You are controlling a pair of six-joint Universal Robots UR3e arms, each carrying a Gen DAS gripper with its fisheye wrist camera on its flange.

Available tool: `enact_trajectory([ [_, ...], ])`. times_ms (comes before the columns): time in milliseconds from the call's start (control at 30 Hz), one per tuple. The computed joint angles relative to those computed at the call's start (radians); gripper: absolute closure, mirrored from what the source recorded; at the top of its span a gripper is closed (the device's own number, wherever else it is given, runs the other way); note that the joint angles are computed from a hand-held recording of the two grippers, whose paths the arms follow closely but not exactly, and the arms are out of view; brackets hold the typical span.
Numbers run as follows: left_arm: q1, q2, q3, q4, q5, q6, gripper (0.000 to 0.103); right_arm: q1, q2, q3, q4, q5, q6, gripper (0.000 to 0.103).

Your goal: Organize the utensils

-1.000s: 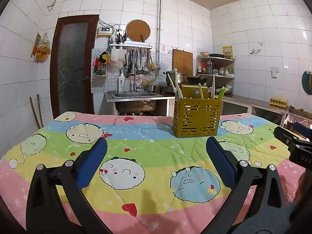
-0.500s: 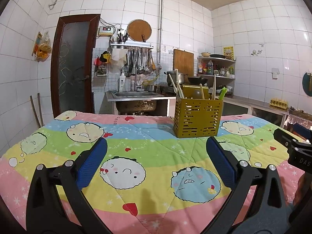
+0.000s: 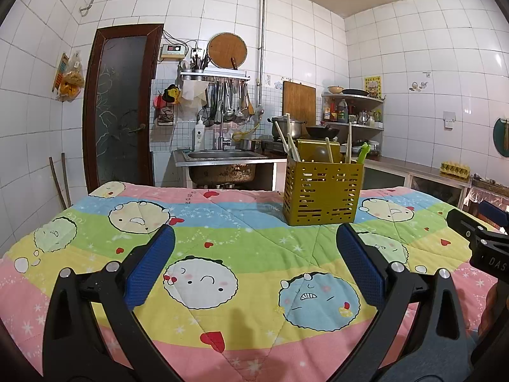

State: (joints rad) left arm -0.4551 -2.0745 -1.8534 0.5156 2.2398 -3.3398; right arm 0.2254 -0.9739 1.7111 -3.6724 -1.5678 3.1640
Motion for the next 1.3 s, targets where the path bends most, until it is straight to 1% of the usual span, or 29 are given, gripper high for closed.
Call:
enact_trajectory([
  [1300, 0.0, -0.004, 0.0, 0.007, 0.002, 0.003, 0.005, -0.006, -0.008, 0.002, 0.01, -0.001, 0.002, 0.005],
])
